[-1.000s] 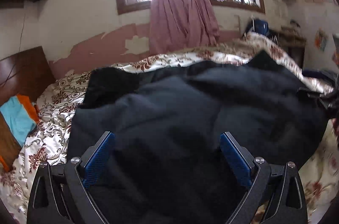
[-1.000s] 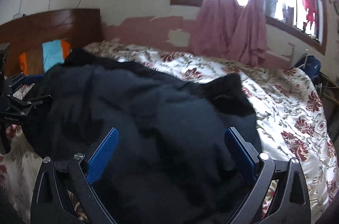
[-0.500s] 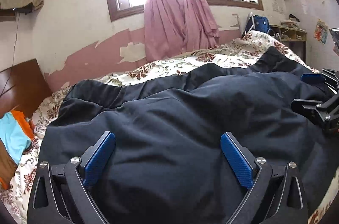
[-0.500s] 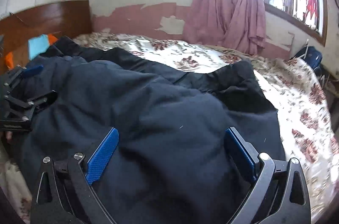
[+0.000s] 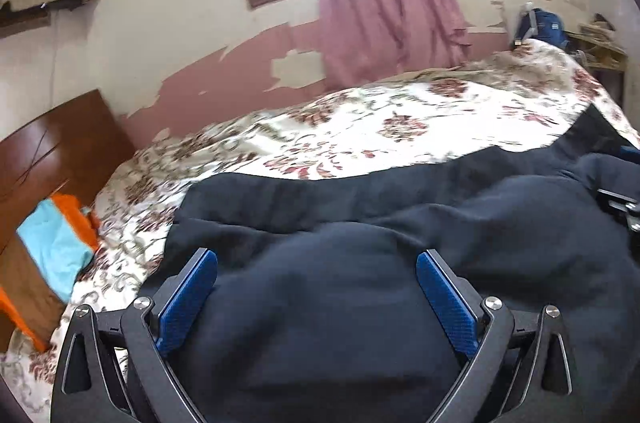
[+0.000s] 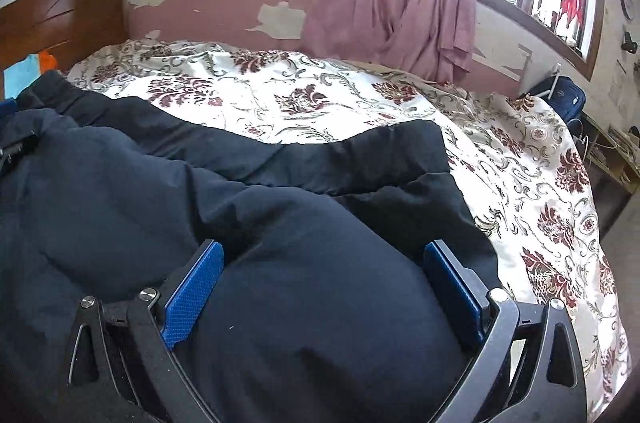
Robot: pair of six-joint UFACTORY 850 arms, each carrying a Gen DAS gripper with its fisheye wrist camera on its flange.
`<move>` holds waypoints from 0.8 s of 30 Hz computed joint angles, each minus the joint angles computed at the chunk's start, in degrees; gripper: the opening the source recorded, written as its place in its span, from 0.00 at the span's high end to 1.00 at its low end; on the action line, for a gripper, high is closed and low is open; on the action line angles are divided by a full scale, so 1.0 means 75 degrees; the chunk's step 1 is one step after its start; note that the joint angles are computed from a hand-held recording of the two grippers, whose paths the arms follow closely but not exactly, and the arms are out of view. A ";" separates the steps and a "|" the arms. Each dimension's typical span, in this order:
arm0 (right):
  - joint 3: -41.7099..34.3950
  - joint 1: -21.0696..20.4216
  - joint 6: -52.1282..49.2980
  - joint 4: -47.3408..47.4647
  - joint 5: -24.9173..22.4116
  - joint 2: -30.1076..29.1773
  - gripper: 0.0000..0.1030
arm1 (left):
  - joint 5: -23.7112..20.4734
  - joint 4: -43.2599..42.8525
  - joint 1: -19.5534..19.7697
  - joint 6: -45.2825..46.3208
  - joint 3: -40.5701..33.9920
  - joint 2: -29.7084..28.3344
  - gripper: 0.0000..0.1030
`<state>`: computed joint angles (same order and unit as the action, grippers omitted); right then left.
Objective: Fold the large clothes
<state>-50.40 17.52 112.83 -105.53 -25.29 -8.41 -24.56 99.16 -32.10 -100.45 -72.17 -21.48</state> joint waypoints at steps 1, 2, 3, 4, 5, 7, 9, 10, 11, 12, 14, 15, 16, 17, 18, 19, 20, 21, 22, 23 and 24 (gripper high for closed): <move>-0.0057 -0.0029 -0.0072 0.0095 -0.0011 -0.0049 0.05 | 0.0069 -0.0397 0.0108 0.0231 -0.0116 -0.0065 0.02; -0.0122 -0.0075 -0.0137 0.0215 0.0013 -0.0097 0.05 | 0.0148 -0.0619 0.0176 0.0347 -0.0197 -0.0117 0.02; -0.0167 -0.0124 -0.0165 0.0298 0.0055 -0.0130 0.05 | 0.0338 -0.0976 0.0286 0.0547 -0.0316 -0.0199 0.01; -0.0244 -0.0182 -0.0244 0.0471 0.0134 -0.0181 0.05 | 0.0524 -0.1269 0.0372 0.0727 -0.0432 -0.0290 0.01; -0.0295 -0.0253 -0.0229 0.0481 0.0205 -0.0226 0.05 | 0.0606 -0.1356 0.0415 0.0750 -0.0496 -0.0358 0.01; -0.0376 -0.0398 -0.0203 0.0497 0.0439 -0.0315 0.05 | 0.0767 -0.1572 0.0472 0.0978 -0.0637 -0.0503 0.00; -0.0524 -0.0569 -0.0405 0.0767 0.0799 -0.0476 0.03 | 0.0921 -0.2371 0.0520 0.1831 -0.0905 -0.0725 0.00; -0.0601 -0.0628 -0.0468 0.0857 0.0938 -0.0562 0.02 | 0.0976 -0.2816 0.0542 0.2287 -0.1038 -0.0820 0.00; -0.0631 -0.0667 -0.0411 0.0823 0.1024 -0.0625 0.02 | 0.1020 -0.3298 0.0568 0.2734 -0.1181 -0.0938 0.00; -0.0637 -0.0687 -0.0286 0.0724 0.1067 -0.0672 0.02 | 0.1077 -0.3461 0.0593 0.2862 -0.1226 -0.0983 0.00; -0.0644 -0.0679 0.0170 0.0340 0.1057 -0.0779 0.01 | 0.1286 -0.3593 0.0669 0.2866 -0.1242 -0.1047 0.00; -0.0643 -0.0662 0.0486 0.0055 0.1010 -0.0839 0.01 | 0.1417 -0.3505 0.0712 0.2697 -0.1225 -0.1062 0.00; -0.0622 -0.0640 0.0776 -0.0208 0.0954 -0.0883 0.01 | 0.1602 -0.3209 0.0771 0.2279 -0.1172 -0.1067 0.00; -0.0591 -0.0644 0.1014 -0.0437 0.0946 -0.0909 0.01 | 0.1681 -0.3148 0.0797 0.2145 -0.1187 -0.1091 0.00; -0.0575 -0.0640 0.1218 -0.0620 0.0953 -0.0933 0.01 | 0.1827 -0.2993 0.0848 0.1921 -0.1155 -0.1097 0.00; -0.0582 -0.0683 0.1581 -0.0955 0.1055 -0.0976 0.01 | 0.1923 -0.2967 0.0882 0.1848 -0.1147 -0.1112 0.00; -0.0582 -0.0733 0.1830 -0.1186 0.1153 -0.0987 0.01 | 0.2001 -0.3084 0.0912 0.1915 -0.1164 -0.1140 0.00; -0.0592 -0.0786 0.2073 -0.1403 0.1261 -0.1002 0.01 | 0.2087 -0.3288 0.0939 0.2081 -0.1193 -0.1173 0.00; -0.0602 -0.0851 0.2524 -0.1800 0.1380 -0.1038 0.01 | 0.2122 -0.3528 0.0951 0.2296 -0.1244 -0.1213 0.00; -0.0613 -0.0890 0.2809 -0.2058 0.1434 -0.1068 0.01 | 0.2155 -0.3706 0.0960 0.2458 -0.1293 -0.1256 0.00; -0.0599 -0.0902 0.2949 -0.2180 0.1448 -0.1068 0.01 | 0.2193 -0.3854 0.0972 0.2579 -0.1336 -0.1300 0.00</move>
<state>-54.90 10.76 134.95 -121.88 -14.44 -16.41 -8.12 70.25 -24.81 -81.11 -82.19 -31.23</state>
